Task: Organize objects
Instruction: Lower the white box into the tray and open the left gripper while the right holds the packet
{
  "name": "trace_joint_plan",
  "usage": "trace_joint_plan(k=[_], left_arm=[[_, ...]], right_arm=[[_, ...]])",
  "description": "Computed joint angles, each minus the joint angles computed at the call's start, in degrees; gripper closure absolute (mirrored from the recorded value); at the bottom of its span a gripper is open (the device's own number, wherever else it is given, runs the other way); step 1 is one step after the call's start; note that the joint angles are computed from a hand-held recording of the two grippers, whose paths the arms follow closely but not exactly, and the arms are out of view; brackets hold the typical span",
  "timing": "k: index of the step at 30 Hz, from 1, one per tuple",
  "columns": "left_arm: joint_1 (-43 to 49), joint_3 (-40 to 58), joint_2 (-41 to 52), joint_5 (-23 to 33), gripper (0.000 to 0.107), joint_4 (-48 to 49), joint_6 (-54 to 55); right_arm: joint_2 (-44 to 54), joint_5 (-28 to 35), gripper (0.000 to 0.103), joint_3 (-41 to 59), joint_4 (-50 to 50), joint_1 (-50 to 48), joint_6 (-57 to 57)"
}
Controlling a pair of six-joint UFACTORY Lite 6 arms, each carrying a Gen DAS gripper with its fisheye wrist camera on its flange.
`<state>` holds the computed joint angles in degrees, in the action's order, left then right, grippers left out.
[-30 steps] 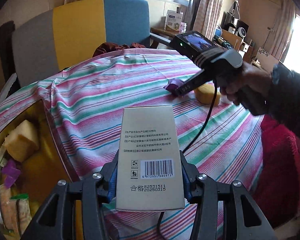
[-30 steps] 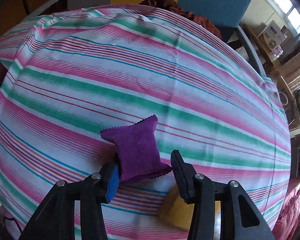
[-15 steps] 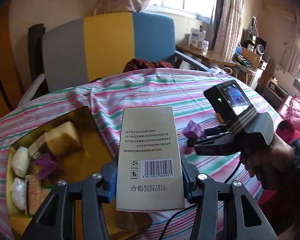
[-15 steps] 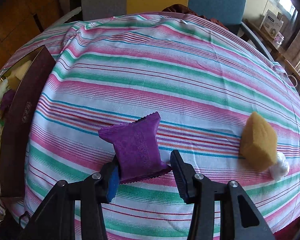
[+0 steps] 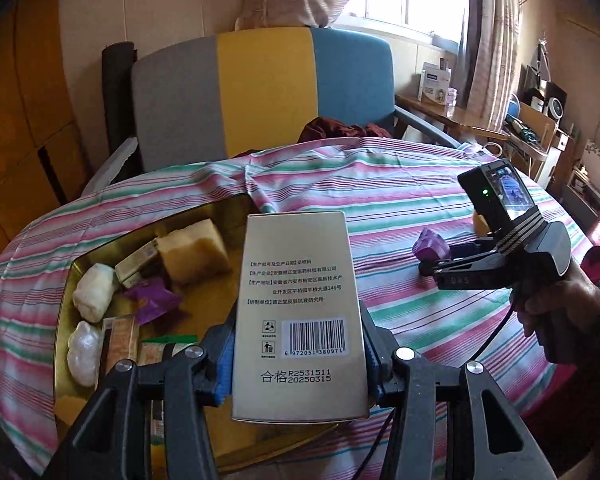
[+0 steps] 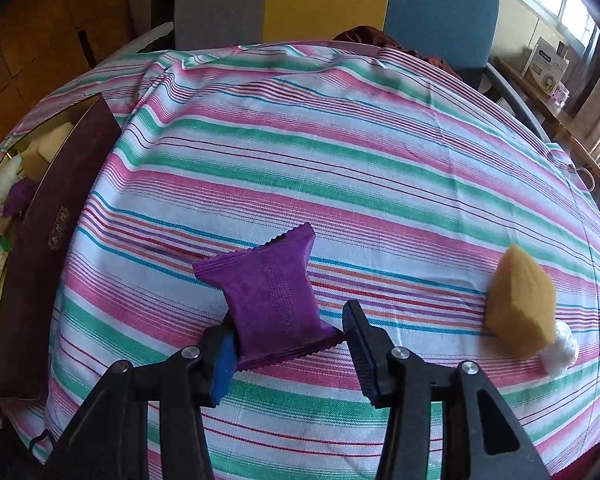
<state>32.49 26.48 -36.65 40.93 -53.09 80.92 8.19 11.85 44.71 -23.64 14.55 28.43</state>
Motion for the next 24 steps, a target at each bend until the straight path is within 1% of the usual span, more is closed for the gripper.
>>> trace_joint_plan(k=[2,4,7,9,11,14,17,20,24], left_arm=[[1.3,-0.3,0.6,0.2,0.056,-0.4,1.3],[2.5,-0.5,1.5,0.4,0.056,-0.7,2.3],[5.4,-0.6,3.0,1.0,0.056,-1.3,4.5],[7.9,-0.3,4.6,1.6,0.056,-2.0,6.6],[11.3,1.1,6.7,3.0,0.056,-2.9,8.5],[19.1,5.6,12.6,7.1,0.056,-4.5,11.7],[25.5,12.4,20.7,9.3,0.056,-4.7,11.6],[27.6,18.1,28.1,8.1,0.056,-4.2,9.1],[25.1,21.7,33.0,6.0,0.056,-3.3,4.7]], right_arm=[[-0.1,-0.5,0.053,-0.1,0.8,0.2,-0.8],[-0.5,-0.4,0.053,-0.3,-2.2,0.8,2.4],[0.0,-1.0,0.054,-0.2,0.7,0.7,-1.0],[0.2,-0.7,0.054,-0.3,-5.2,1.7,4.7],[0.0,-0.9,0.055,-0.3,-6.3,2.0,5.8],[-0.6,-0.7,0.055,-0.6,-7.9,2.4,7.5],[-1.7,-0.6,0.055,-1.1,-8.6,2.7,8.8],[-2.4,-1.0,0.055,-1.2,-7.7,2.7,7.8],[-2.6,-1.1,0.055,-1.1,-7.3,3.0,7.0]])
